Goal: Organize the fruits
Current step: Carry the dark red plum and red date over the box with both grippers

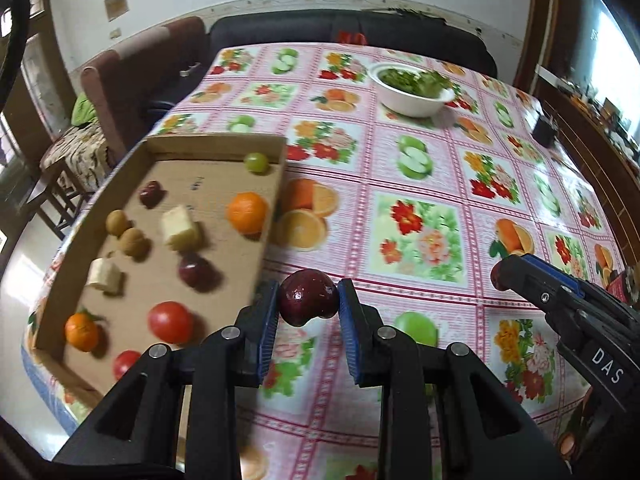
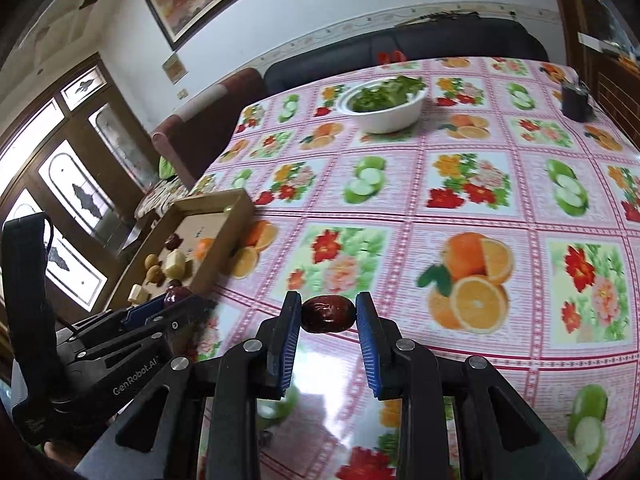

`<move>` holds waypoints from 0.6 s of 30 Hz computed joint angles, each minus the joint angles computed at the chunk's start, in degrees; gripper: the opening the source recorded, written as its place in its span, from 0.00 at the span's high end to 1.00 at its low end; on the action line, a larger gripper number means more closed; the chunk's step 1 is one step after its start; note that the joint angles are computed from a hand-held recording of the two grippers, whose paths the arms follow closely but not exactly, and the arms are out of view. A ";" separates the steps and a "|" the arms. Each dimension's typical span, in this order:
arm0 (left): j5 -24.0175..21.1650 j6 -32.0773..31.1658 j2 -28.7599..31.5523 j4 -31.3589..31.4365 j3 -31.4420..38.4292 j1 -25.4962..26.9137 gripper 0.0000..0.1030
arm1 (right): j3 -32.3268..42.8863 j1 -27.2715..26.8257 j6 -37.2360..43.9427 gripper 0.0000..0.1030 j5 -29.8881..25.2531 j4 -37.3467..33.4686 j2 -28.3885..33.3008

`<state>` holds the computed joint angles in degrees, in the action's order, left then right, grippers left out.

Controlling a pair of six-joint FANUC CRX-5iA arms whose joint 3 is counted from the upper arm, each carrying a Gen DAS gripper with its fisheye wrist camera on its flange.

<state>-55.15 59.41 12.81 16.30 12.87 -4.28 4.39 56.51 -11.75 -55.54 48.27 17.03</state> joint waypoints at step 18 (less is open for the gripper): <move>1.55 3.02 0.70 -1.51 1.66 5.67 0.74 | 17.69 -1.09 14.20 0.73 0.45 -4.30 10.82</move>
